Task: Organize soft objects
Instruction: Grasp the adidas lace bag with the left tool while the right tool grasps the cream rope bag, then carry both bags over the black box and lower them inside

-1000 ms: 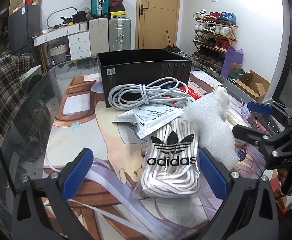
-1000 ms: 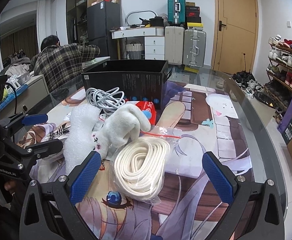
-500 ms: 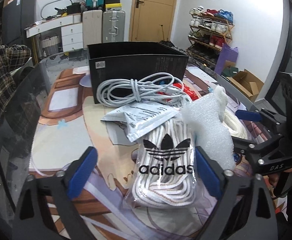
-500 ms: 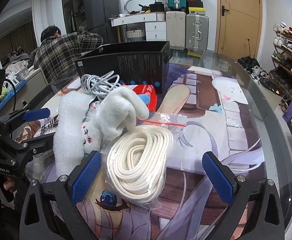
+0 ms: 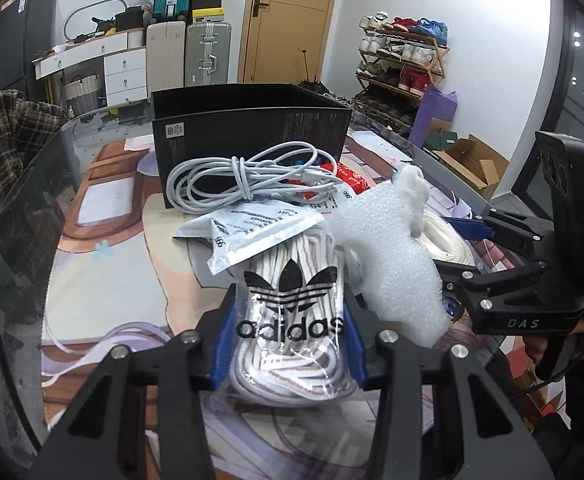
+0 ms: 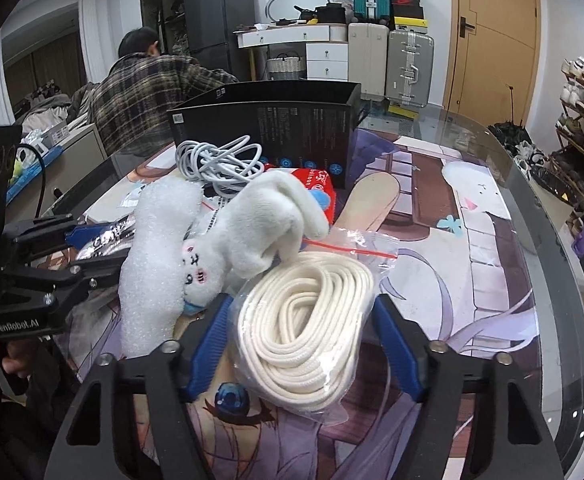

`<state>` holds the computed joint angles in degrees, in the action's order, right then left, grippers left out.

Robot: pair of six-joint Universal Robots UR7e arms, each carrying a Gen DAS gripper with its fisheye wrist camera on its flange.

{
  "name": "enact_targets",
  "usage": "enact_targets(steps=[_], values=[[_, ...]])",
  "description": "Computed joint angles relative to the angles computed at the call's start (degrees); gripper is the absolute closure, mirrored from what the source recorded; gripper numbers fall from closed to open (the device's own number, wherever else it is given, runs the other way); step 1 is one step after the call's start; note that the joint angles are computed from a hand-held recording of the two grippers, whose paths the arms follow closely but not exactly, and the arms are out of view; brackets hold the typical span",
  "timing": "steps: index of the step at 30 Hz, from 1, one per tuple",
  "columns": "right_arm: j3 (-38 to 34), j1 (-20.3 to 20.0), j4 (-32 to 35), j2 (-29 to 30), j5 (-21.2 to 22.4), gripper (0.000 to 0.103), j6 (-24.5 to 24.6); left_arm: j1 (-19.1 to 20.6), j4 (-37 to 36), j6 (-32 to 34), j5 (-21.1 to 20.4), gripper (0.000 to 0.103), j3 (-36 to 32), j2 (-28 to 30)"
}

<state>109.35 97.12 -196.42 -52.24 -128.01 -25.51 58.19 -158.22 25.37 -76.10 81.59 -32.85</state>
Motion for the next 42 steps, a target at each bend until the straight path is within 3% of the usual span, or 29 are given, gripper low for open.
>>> enact_targets(steps=[9, 24, 33, 42], values=[[1.32, 0.05, -3.90, -0.37, 0.28, 0.061, -0.92, 0.09, -1.63, -0.24, -0.48, 0.063, 0.98, -0.90], [2.36, 2.75, -14.24, -1.08, -1.54, 0.062, -4.92, -0.36, -4.49, -0.77, -4.66, 0.063, 3.30, -4.09], [2.44, 4.22, -16.02, -1.99, -1.15, 0.062, -6.96, -1.36, -6.35, -0.24, -6.37, 0.063, 4.91, -6.02], [1.67, 4.97, -13.70, -2.59, 1.23, 0.062, -7.03, -1.62, -9.74, -0.09, -4.13, 0.063, 3.88, -5.21]])
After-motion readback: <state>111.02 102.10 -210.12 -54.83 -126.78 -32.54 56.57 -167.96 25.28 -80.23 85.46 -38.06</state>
